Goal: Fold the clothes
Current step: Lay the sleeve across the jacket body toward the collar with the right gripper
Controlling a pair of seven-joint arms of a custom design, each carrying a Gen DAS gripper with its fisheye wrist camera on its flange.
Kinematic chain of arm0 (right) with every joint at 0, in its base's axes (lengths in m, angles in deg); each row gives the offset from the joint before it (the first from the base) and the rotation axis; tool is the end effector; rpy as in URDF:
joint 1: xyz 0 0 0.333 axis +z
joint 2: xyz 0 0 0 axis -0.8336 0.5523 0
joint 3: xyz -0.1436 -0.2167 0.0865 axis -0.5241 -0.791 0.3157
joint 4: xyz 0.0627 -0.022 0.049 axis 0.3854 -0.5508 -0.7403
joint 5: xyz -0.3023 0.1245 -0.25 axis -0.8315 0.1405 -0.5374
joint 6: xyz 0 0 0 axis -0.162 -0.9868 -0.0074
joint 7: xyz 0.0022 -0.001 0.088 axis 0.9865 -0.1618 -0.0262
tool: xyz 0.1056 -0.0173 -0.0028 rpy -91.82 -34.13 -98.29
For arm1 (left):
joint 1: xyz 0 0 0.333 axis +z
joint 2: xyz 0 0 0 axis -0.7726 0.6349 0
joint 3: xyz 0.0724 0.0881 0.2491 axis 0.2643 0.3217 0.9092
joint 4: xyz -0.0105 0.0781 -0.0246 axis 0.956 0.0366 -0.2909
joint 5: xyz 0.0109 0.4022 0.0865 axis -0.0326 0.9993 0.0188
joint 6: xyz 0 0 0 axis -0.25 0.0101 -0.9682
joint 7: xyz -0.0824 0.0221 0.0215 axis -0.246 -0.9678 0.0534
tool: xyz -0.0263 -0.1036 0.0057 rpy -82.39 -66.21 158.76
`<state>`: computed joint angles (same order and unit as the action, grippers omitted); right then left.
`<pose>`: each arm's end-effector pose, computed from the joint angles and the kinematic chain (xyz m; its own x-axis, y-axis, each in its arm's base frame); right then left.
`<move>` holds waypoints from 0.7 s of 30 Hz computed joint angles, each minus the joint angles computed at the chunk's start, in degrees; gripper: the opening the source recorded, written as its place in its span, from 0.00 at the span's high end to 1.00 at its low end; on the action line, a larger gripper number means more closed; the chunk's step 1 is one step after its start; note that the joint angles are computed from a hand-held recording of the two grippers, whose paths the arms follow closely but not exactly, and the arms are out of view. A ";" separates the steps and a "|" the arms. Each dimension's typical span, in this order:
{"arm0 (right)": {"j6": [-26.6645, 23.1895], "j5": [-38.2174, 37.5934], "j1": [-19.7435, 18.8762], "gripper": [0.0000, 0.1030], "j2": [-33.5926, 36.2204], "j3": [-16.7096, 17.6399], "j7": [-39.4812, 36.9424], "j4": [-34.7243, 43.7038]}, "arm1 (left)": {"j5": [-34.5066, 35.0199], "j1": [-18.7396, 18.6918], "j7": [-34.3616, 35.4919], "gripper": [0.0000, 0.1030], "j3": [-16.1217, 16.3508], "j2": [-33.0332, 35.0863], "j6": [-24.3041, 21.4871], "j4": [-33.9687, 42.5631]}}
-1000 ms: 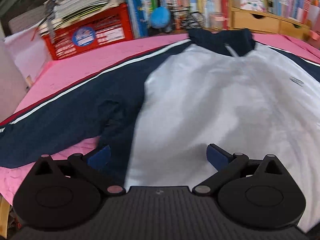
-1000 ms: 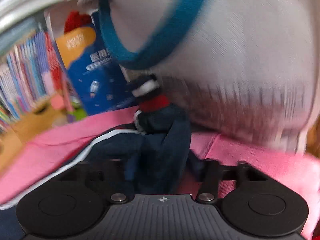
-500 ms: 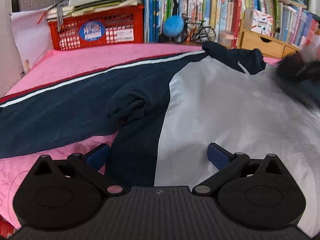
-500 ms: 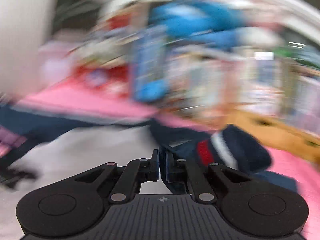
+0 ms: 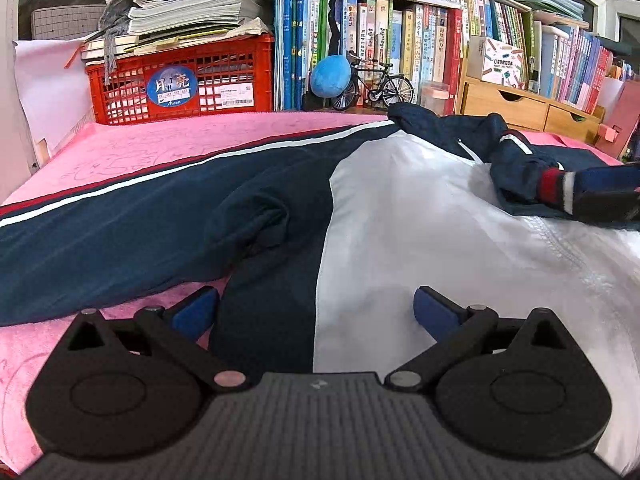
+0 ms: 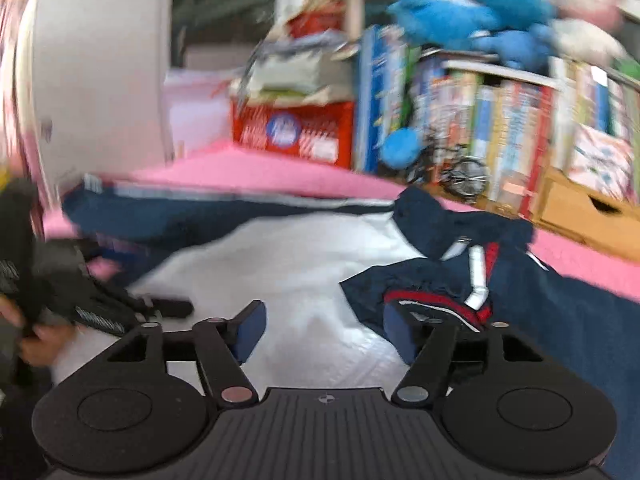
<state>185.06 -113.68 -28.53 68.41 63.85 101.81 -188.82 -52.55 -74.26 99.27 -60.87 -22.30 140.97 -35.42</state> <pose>0.4522 0.4164 0.5691 0.2068 -0.9771 -0.0507 -0.4984 -0.0606 -0.8648 0.4738 -0.4277 0.5449 -0.4088 -0.9124 0.0210 -0.5454 0.2258 -0.8072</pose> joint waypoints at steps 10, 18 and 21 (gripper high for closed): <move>-11.91 6.99 -4.89 0.29 4.72 -0.52 20.92 6.35 | 0.80 -0.10 -1.05 0.00 0.05 0.02 0.36 -0.13; 14.63 19.21 -3.89 0.05 20.92 -1.58 -2.43 25.61 | 1.07 -0.11 -1.24 0.00 0.02 -0.14 0.46 -0.36; 8.62 13.71 1.03 0.05 17.27 -6.43 0.95 23.01 | 0.89 -0.01 -1.00 0.00 0.01 -0.28 0.61 -0.55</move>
<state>193.68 -99.97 -27.50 85.67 57.42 102.76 -165.81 -51.66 -74.27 98.27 -60.86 -22.58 141.57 -35.97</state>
